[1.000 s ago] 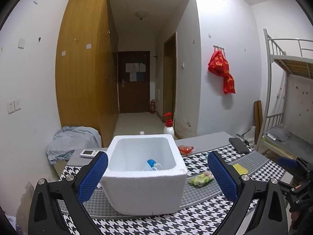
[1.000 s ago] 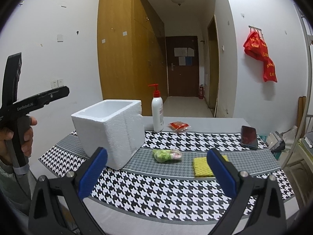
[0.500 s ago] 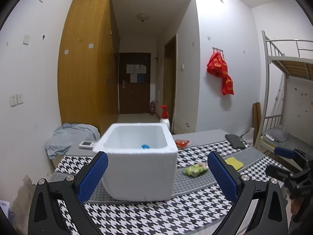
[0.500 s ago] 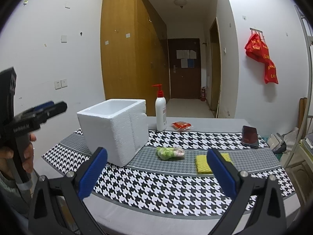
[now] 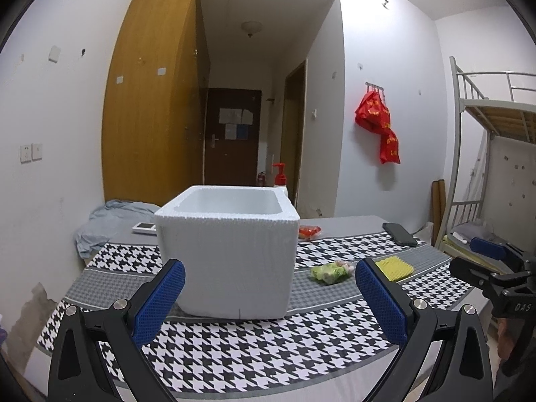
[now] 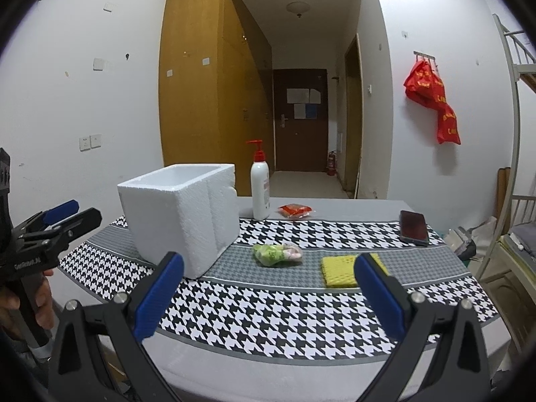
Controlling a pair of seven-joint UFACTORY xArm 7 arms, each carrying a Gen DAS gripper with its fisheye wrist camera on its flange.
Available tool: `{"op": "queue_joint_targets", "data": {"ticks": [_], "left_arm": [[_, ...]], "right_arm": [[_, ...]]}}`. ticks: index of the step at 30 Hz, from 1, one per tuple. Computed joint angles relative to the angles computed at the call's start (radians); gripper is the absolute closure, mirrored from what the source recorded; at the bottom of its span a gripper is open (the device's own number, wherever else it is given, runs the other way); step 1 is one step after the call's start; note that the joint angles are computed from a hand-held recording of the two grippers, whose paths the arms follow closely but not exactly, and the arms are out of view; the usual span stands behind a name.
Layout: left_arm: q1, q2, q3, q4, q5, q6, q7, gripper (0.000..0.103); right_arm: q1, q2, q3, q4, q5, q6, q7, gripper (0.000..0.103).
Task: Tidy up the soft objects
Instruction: 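Move the left gripper toward the green-wrapped packet on the table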
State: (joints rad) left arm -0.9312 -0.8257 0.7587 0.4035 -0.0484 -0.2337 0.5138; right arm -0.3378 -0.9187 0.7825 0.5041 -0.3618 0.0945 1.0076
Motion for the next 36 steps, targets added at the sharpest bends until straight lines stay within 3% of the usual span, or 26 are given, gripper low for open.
{"op": "queue_joint_targets", "data": {"ticks": [9, 15, 29, 36], "left_arm": [[0.004, 0.009, 0.000, -0.031, 0.011, -0.017, -0.025, 0.001], [-0.042, 0.017, 0.024, -0.027, 0.020, 0.002, -0.019, 0.001], [-0.281, 0.104, 0.065, 0.069, -0.055, 0.102, 0.030, 0.001], [-0.341, 0.188, 0.045, 0.125, -0.116, 0.109, 0.065, 0.001]], "right_arm": [[-0.002, -0.016, 0.011, -0.039, 0.005, -0.025, 0.021, 0.000], [0.001, -0.014, -0.008, -0.065, 0.015, -0.033, 0.017, 0.000], [0.069, -0.103, -0.085, -0.132, -0.005, 0.113, 0.038, 0.000], [0.094, -0.129, -0.144, -0.163, -0.036, 0.166, 0.052, 0.000]]}}
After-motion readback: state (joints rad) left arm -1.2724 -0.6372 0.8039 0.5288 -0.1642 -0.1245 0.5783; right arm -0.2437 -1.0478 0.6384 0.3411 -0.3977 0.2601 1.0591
